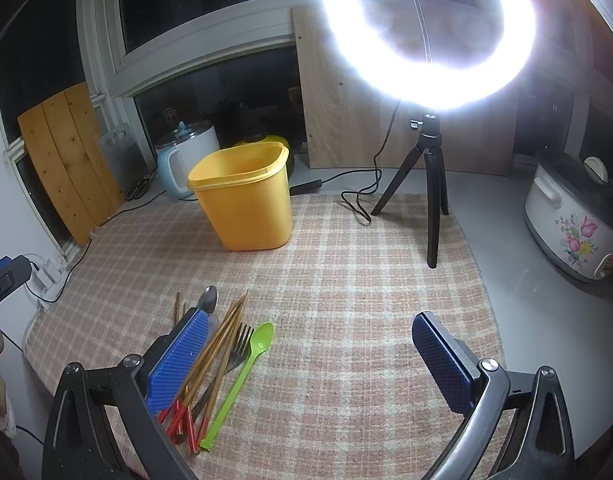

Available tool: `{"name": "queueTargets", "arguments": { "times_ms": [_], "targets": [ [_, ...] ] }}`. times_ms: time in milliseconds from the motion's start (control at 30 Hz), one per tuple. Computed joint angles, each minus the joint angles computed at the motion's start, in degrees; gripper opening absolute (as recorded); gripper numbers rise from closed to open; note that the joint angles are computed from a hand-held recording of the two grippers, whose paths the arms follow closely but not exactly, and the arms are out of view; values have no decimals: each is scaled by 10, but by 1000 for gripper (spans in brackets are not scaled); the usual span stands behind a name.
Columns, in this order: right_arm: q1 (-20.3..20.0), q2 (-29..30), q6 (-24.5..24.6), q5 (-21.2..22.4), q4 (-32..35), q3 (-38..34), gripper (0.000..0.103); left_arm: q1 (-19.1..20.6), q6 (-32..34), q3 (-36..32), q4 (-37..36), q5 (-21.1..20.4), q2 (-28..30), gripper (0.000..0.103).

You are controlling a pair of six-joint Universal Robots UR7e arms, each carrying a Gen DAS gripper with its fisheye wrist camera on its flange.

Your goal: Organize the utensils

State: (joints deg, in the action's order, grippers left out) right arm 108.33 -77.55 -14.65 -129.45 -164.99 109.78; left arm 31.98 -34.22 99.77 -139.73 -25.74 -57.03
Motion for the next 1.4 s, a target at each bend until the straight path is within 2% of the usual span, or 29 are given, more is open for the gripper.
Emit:
{"name": "queueTargets", "arguments": {
  "times_ms": [867,1400],
  "targets": [
    [-5,12,-2,5,-3,-4,103,9,-1,7,-7,-2,4,103],
    [-33,5,-13,66,-14,5,103,35,-17,14,16,-23,-14,103]
  ]
}}
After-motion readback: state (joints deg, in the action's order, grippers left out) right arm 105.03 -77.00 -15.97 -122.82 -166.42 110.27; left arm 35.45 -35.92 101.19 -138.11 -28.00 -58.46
